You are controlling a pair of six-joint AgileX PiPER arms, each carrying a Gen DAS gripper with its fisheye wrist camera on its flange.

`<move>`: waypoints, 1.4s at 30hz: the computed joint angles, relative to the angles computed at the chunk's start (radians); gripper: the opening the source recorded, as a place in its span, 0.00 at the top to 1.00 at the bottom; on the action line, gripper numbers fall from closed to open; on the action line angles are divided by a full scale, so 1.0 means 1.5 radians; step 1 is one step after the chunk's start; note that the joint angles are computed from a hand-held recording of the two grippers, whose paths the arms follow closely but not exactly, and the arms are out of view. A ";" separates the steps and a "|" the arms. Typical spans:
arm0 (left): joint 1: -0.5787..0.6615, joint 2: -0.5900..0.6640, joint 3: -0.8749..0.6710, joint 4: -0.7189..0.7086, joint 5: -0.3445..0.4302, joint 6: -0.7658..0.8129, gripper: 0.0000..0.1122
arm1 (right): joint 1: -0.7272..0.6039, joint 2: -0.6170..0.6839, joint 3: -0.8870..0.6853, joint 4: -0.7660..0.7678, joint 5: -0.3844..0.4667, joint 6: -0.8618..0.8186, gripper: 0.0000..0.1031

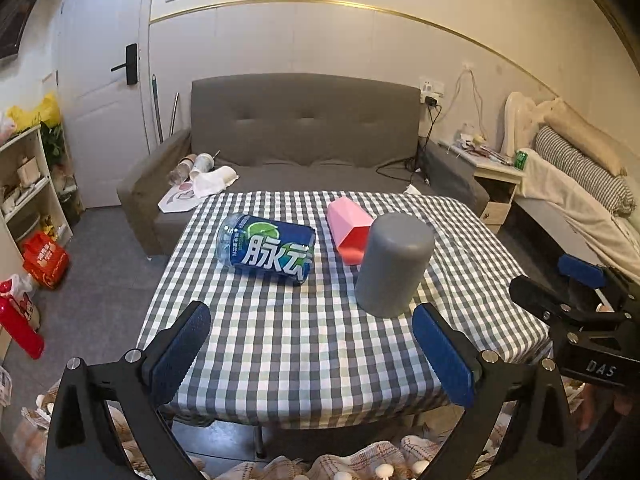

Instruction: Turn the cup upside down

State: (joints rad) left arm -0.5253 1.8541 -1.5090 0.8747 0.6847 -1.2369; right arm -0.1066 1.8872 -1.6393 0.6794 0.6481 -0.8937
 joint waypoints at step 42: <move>-0.003 0.017 -0.015 0.014 0.018 -0.001 0.08 | 0.008 0.007 0.009 -0.026 -0.025 0.007 0.00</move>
